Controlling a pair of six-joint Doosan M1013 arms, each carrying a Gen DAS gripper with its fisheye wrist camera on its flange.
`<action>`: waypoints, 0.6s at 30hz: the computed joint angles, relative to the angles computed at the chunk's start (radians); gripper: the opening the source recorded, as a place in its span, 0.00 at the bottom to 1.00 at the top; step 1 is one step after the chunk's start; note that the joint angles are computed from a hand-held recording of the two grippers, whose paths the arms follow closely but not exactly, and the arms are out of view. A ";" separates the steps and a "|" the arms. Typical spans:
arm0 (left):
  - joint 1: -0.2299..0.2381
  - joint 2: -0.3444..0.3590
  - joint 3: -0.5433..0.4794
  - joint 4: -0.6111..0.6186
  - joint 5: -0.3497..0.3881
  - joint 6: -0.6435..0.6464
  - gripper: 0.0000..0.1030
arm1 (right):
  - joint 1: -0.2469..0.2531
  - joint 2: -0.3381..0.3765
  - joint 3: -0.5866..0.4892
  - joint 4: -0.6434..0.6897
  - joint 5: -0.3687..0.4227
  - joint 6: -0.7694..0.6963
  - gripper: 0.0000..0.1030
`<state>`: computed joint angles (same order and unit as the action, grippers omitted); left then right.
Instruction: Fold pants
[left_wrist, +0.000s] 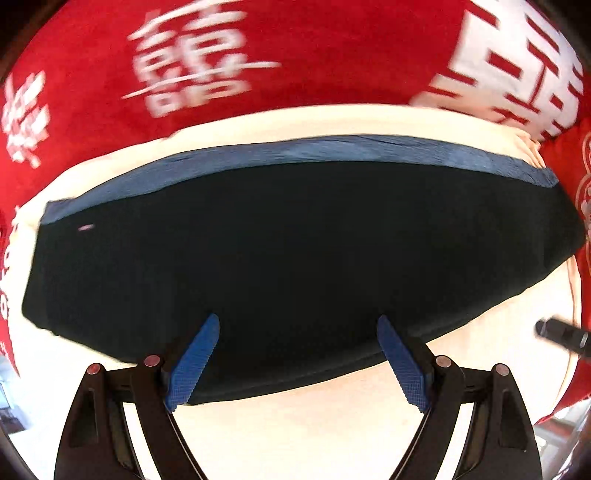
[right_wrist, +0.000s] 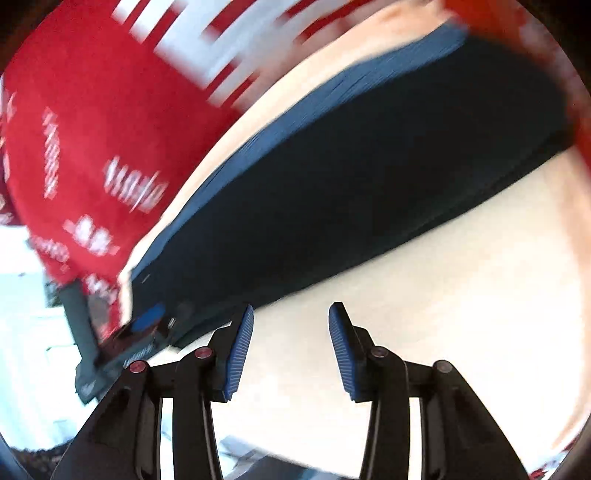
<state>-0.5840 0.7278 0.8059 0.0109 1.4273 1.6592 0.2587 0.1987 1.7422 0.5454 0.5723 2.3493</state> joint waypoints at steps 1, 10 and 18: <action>0.018 -0.008 0.008 0.003 -0.007 0.015 0.86 | 0.018 0.026 -0.026 0.053 -0.017 -0.033 0.45; 0.160 0.117 -0.202 0.099 0.038 0.128 0.86 | 0.139 0.246 -0.235 0.392 -0.117 -0.262 0.45; 0.234 0.230 -0.348 0.152 0.032 0.132 0.86 | 0.166 0.315 -0.295 0.370 -0.180 -0.204 0.45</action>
<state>-0.3502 0.9575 0.4575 0.1629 1.4598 1.7910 0.4242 0.5141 1.4470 0.9158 0.3926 2.1449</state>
